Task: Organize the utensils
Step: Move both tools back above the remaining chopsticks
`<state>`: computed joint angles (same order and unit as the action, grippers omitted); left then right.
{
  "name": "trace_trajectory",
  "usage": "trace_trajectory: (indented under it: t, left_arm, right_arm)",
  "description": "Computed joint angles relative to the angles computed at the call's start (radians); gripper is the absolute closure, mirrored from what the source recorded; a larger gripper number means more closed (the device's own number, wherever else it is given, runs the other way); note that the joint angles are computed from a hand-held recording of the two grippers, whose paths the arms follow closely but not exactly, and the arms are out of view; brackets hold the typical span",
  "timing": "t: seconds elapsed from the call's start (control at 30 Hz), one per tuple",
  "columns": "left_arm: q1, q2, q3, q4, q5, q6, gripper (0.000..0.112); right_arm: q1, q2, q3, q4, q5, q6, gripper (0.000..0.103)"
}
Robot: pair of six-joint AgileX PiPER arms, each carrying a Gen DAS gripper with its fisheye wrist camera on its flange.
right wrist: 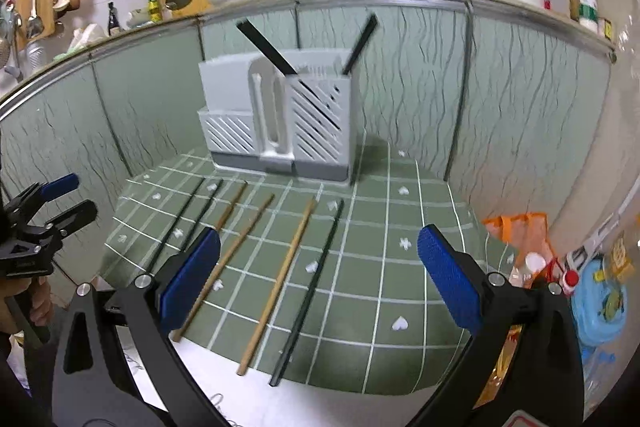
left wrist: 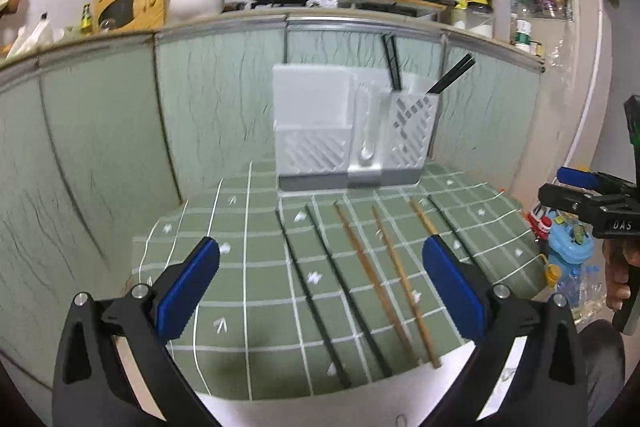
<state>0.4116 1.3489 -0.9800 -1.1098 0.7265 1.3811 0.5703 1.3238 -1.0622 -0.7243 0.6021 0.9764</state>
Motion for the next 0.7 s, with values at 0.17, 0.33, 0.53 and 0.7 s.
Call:
trace_trajectory:
  t: [0.17,0.33,0.53,0.7]
  left_arm:
    - [0.010,0.000,0.084,-0.064,-0.077,0.104,0.014]
    - [0.005,0.012,0.136,-0.103,-0.143,0.179,0.014]
    - [-0.012,0.019,0.170,-0.119,-0.199,0.217,0.014]
    - [-0.040,0.029,0.200,-0.134,-0.247,0.254,0.014]
  right_arm:
    - [0.032,0.009,0.082,-0.132,-0.012,0.162,0.008]
    - [0.063,0.033,0.130,-0.228,-0.010,0.285,0.008]
    - [0.087,0.051,0.180,-0.325,-0.011,0.398,0.008]
    - [0.095,0.075,0.202,-0.370,-0.010,0.465,0.008]
